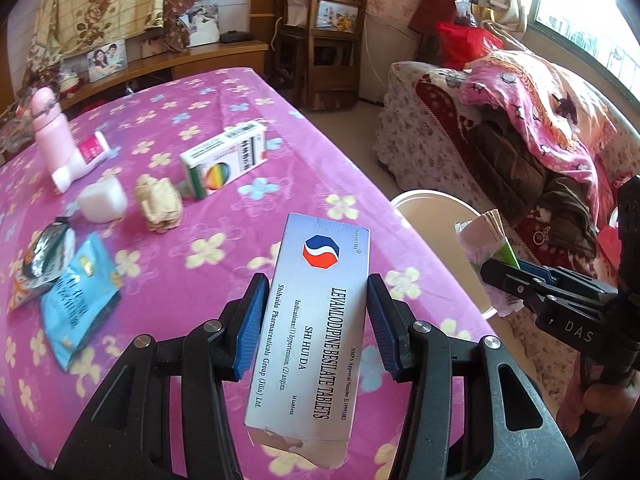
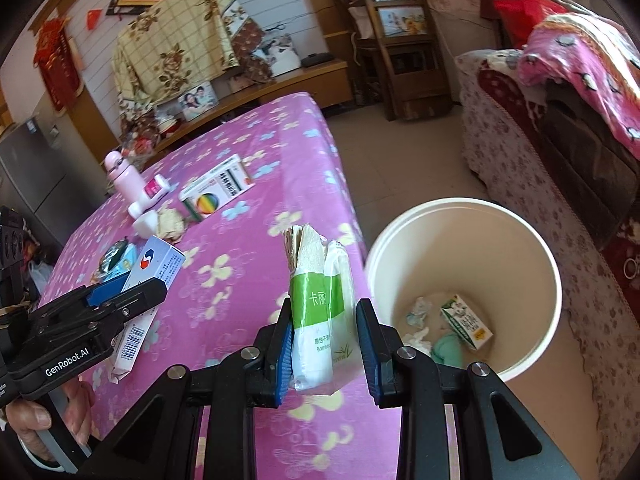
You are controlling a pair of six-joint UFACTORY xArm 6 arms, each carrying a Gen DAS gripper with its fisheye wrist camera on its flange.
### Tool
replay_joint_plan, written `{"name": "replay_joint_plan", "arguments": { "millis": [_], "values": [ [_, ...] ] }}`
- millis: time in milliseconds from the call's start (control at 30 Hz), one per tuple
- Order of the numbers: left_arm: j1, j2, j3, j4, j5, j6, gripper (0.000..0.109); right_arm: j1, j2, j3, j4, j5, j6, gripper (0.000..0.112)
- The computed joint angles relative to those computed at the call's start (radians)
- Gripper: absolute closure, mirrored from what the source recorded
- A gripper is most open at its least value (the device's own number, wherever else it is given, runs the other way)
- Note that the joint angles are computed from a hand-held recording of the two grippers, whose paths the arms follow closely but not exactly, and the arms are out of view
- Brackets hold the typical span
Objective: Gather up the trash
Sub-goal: 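Carry the medicine box and tissue pack over the white bin with both tools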
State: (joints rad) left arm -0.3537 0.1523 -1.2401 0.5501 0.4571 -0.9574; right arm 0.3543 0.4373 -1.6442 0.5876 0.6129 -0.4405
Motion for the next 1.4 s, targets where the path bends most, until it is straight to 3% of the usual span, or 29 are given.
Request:
{"name": "replay_joint_plan", "arguments": {
  "millis": [433, 933, 1400],
  "values": [
    [-0.019, 0.144, -0.152, -0.164, -0.025, 0.154, 0.061, -0.046, 0.048, -0.038, -0.05, 0.004, 0.077, 0.084],
    [-0.045, 0.314, -0.363, -0.288, 0.016, 0.278, 0.061, -0.094, 0.106, -0.074, -0.091, 0.012, 0.156, 0.084],
    [-0.066, 0.5, -0.621, -0.535, 0.08, 0.453, 0.061, -0.133, 0.184, -0.138, -0.175, 0.016, 0.273, 0.084]
  ]
}}
